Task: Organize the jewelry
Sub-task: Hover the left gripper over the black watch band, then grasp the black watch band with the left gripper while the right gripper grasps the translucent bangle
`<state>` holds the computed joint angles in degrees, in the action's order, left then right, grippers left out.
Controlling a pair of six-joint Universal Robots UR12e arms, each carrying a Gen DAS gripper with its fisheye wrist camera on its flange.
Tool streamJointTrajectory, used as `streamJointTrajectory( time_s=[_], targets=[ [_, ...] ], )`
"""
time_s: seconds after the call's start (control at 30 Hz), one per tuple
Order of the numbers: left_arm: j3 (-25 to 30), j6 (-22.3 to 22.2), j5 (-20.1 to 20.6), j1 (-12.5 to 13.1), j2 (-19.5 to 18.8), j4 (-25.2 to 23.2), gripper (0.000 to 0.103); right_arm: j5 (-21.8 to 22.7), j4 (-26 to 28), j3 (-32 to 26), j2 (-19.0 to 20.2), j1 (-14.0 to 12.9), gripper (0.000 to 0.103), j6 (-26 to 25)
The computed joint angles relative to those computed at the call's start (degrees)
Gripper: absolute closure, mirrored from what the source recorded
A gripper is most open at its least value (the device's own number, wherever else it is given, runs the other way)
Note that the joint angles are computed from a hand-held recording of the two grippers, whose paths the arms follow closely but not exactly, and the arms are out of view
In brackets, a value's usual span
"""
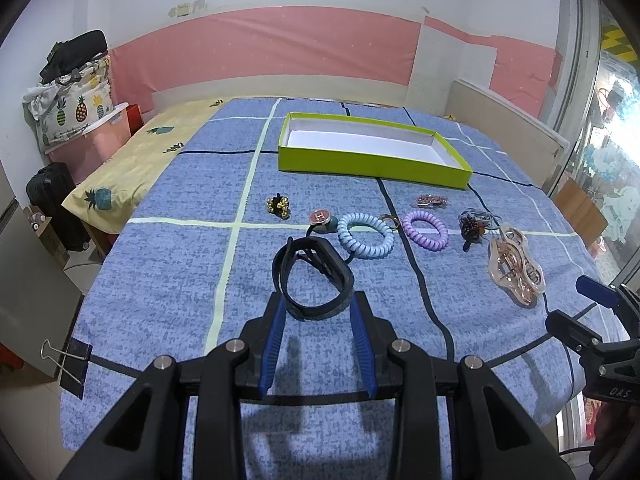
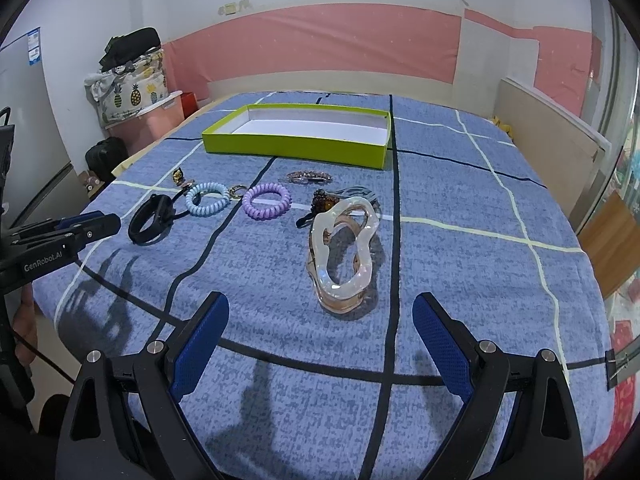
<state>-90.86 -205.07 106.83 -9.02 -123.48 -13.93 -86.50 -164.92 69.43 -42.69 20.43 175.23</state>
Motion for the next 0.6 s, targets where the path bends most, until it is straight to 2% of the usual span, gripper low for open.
streamJointTrajectory(
  time_s=[0.37,0.6],
  targets=[
    [1.90,-2.01,0.44,1.07,-1.57,-2.74,0.068,-1.76,0.94,-3.41,2.12,-0.09,0.009,1.66],
    [3.87,-2.42,-0.23,1.63,-2.94,-5.19,0.068,-2.47,3.79,-7.47,4.40,-0.30,0.010,2.77]
  ],
)
